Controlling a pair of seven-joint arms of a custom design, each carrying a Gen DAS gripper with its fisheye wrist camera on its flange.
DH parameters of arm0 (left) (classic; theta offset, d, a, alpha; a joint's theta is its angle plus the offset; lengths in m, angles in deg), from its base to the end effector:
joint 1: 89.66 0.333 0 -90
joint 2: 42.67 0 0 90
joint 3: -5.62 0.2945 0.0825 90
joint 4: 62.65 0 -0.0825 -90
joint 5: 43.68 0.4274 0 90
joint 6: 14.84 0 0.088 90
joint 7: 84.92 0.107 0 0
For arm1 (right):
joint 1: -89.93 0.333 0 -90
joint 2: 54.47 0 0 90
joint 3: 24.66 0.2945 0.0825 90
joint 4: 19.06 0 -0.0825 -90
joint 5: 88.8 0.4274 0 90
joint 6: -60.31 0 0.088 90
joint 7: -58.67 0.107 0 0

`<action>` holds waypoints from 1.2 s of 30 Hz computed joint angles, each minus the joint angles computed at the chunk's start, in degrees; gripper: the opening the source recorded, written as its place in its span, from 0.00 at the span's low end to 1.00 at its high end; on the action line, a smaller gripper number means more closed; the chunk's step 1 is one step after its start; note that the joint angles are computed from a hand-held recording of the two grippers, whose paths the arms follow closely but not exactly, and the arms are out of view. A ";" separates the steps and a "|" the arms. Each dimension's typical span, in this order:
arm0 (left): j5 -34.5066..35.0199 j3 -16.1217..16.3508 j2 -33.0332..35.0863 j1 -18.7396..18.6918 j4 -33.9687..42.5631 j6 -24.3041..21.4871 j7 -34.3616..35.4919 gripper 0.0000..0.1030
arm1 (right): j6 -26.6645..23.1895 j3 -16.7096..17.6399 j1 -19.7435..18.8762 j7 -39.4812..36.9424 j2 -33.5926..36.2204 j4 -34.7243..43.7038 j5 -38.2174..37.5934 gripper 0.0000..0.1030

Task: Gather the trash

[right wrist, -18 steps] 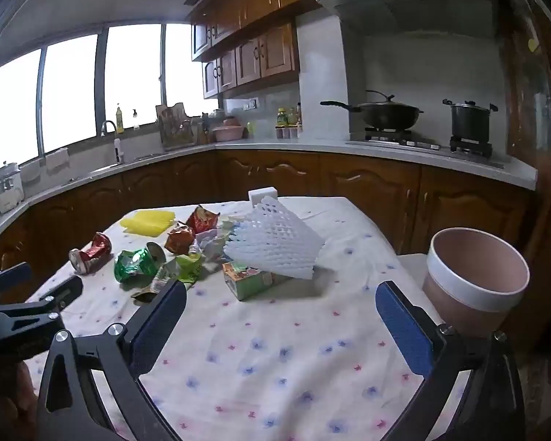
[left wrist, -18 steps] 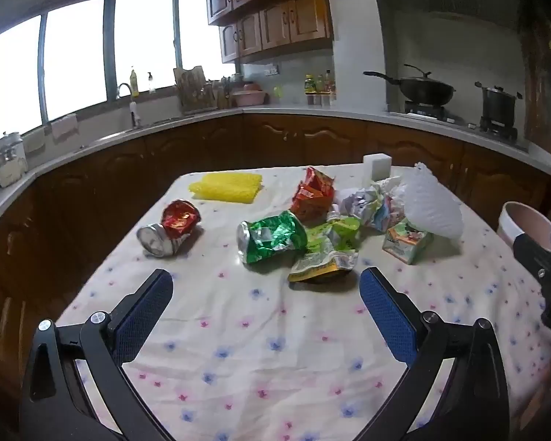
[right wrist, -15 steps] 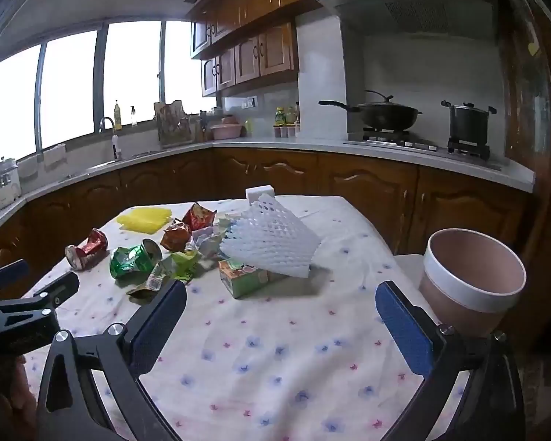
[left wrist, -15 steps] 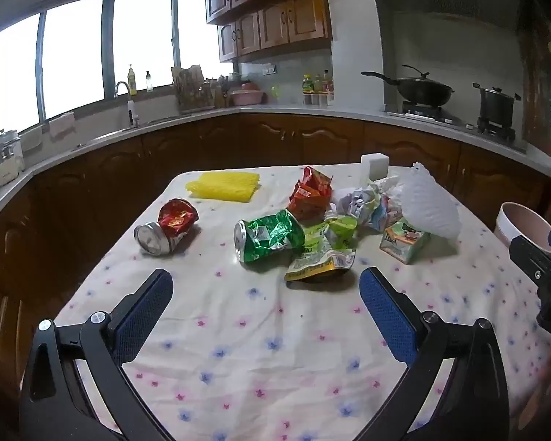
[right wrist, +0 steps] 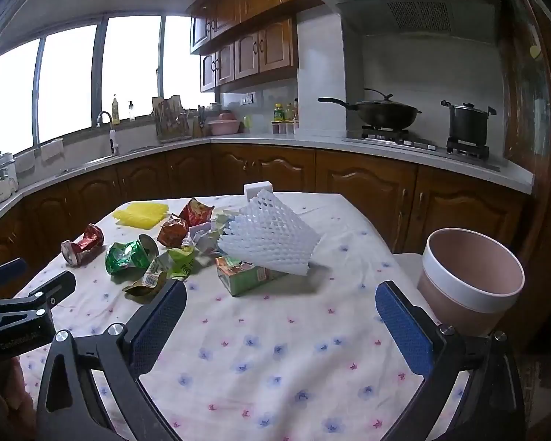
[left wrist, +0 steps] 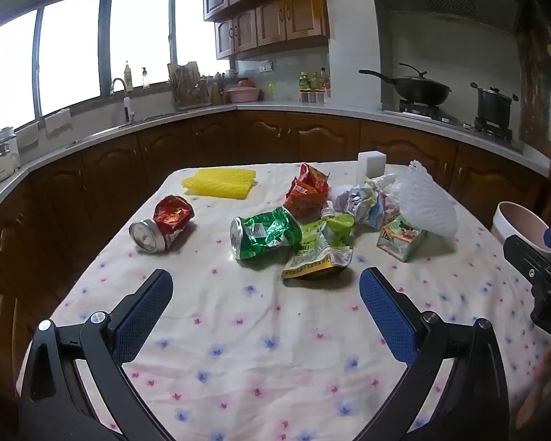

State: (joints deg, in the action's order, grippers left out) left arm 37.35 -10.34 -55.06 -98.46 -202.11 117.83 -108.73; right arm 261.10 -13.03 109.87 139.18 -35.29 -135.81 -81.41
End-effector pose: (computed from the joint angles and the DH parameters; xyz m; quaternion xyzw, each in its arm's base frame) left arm 0.4771 -0.1975 0.3583 -0.7423 0.4232 -0.2318 0.4650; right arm 0.5792 0.3262 0.3710 -0.7284 0.4254 -0.2676 0.4656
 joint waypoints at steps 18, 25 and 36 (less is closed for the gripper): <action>-0.99 0.38 0.43 0.09 0.52 0.12 1.13 1.00 | -0.27 0.61 -0.54 0.46 0.46 0.56 -0.13 1.00; -0.97 0.48 0.48 0.44 0.44 0.57 0.96 1.00 | -0.63 0.37 -0.24 0.67 0.54 0.76 -0.11 1.00; -0.85 0.65 0.57 0.75 0.38 1.07 0.72 1.00 | -1.13 0.26 0.15 0.41 0.29 0.78 0.26 1.00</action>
